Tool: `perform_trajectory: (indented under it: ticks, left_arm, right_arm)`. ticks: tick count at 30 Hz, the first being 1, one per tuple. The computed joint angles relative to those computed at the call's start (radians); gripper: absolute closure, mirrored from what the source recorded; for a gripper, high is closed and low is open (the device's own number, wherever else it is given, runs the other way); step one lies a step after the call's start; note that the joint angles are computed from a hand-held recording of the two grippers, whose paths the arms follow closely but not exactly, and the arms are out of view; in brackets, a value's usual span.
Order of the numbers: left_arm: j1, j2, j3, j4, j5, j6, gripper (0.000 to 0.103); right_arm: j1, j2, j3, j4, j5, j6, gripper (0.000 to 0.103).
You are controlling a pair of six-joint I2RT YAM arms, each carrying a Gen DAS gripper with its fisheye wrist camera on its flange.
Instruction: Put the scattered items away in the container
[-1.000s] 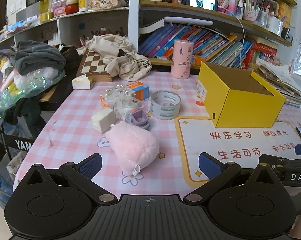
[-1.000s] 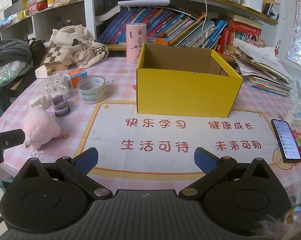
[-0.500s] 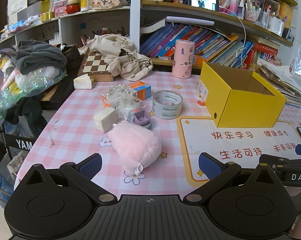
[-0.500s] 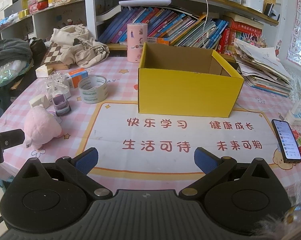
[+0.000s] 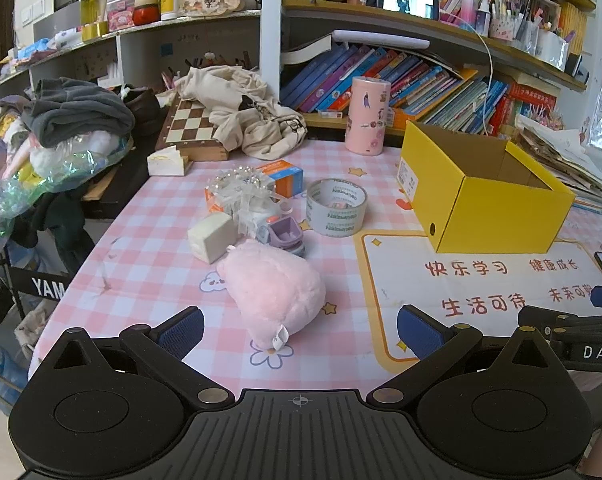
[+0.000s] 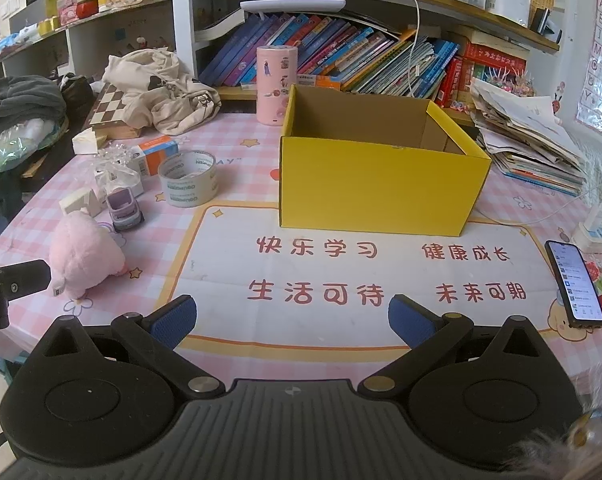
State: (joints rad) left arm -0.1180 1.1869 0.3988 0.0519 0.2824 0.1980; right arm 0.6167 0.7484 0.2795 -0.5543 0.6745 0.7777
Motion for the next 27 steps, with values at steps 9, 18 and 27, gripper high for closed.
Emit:
perform_trajectory:
  ticks: [9,18,27]
  left_arm:
    - [0.008,0.008,-0.002,0.007,0.01,0.008,0.0]
    - [0.003,0.007,-0.007,0.013,0.011,0.007,0.0]
    - [-0.002,0.004,-0.007,0.007,0.022,0.019,0.0]
  right_arm:
    - [0.0,0.007,0.002,0.002,0.0,0.004,0.0]
    - [-0.008,0.006,0.001,0.005,-0.006,0.0,0.0]
    - [-0.003,0.013,0.004,0.002,-0.003,0.012,0.0]
